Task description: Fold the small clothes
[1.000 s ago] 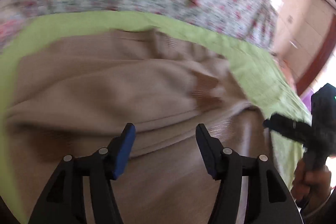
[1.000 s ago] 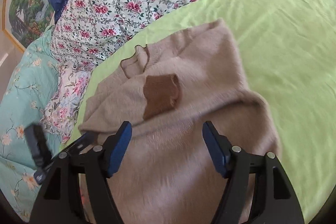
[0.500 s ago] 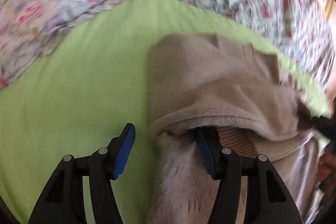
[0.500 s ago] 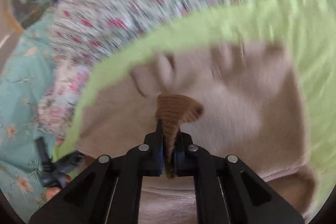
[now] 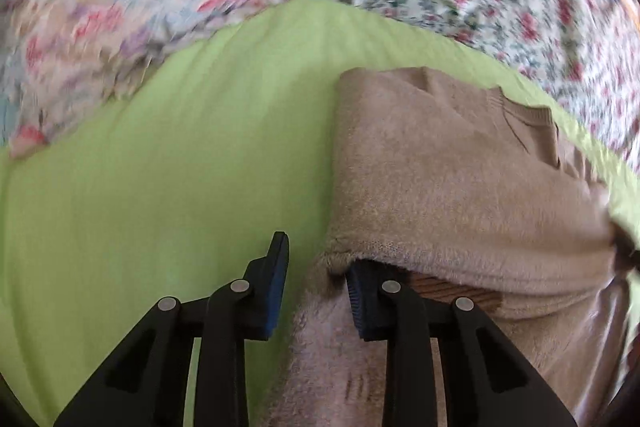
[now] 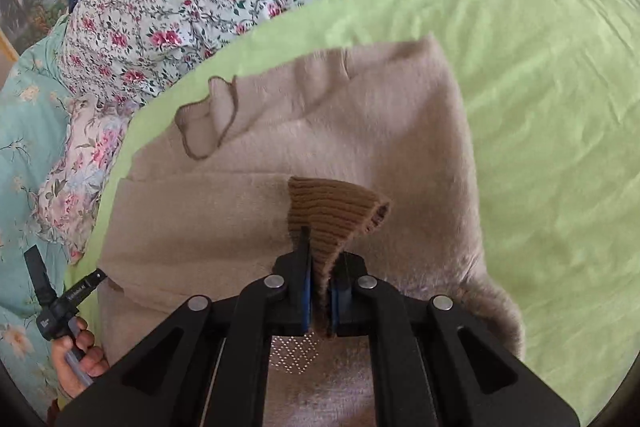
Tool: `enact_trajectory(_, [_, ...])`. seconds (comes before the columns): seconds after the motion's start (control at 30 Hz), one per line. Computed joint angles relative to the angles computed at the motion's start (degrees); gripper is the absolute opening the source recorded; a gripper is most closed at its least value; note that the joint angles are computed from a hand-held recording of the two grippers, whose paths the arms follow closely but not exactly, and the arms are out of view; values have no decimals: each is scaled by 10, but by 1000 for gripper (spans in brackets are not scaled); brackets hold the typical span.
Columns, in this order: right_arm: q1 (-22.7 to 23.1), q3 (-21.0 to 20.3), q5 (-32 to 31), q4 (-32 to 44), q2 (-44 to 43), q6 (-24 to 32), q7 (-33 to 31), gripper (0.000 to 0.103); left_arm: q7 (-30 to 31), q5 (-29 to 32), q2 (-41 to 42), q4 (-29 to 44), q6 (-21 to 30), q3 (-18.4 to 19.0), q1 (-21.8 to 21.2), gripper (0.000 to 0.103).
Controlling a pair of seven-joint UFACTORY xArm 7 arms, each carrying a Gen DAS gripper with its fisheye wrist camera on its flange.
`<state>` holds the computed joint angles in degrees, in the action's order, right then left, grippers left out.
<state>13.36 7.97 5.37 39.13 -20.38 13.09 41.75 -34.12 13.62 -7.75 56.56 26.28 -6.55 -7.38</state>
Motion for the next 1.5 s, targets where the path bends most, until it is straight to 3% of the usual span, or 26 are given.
enact_trajectory(0.17, [-53, 46, -67, 7, 2, 40, 63, 19, 88, -137, -8, -32, -44, 32, -16, 31])
enact_trajectory(0.2, [-64, 52, -79, 3, -13, 57, 87, 21, 93, -147, -7, -32, -45, 31, -15, 31])
enact_trajectory(0.27, [-118, 104, -152, 10, -49, 100, 174, 23, 101, -160, -8, -34, -49, 29, -14, 32])
enact_trajectory(0.3, [-127, 115, -176, 8, -64, 97, 199, 24, 105, -166, -9, -36, -53, 29, -14, 32])
enact_trajectory(0.37, [-113, 110, -192, 10, -71, 59, 202, 24, 119, -189, -6, -37, -58, 32, -16, 32])
enact_trajectory(0.43, [-34, 48, -144, 19, -32, 7, 125, 29, 124, -199, -4, -35, -59, 31, -15, 32])
enact_trajectory(0.5, [9, 15, -103, 39, 10, 23, 67, 29, 121, -195, -5, -36, -59, 28, -13, 32])
enact_trajectory(0.57, [-9, 27, -110, 49, 28, 74, 69, 29, 134, -215, -5, -36, -60, 32, -17, 32])
enact_trajectory(0.6, [-18, 27, -111, 31, 19, 71, 82, 26, 141, -226, -7, -38, -61, 34, -19, 32])
enact_trajectory(0.67, [-39, 35, -115, -2, -17, 64, 113, 26, 167, -254, -7, -38, -61, 40, -25, 34])
enact_trajectory(0.73, [-60, 50, -126, -30, -79, 96, 150, 31, 172, -250, -8, -36, -53, 37, -22, 35])
enact_trajectory(0.83, [-27, 29, -92, -79, -158, 90, 133, 38, 148, -205, -28, -45, -37, 22, -12, 36])
enact_trajectory(0.93, [-11, 42, -81, -95, -223, 137, 123, 45, 185, -236, -76, -79, -23, 33, -33, 36])
enact_trajectory(1.03, [6, 71, -73, -101, -288, 211, 131, 50, 232, -282, -149, -133, -6, 50, -60, 44])
enact_trajectory(1.17, [28, 119, -71, -102, -358, 302, 166, 55, 223, -264, -274, -215, 31, 31, -58, 55])
enact_trajectory(1.23, [50, 142, -63, -100, -381, 338, 184, 55, 214, -256, -330, -246, 58, 26, -61, 55])
enact_trajectory(1.5, [119, 214, -53, -53, -332, 454, 222, 63, 181, -269, -526, -339, 197, 16, -111, 61])
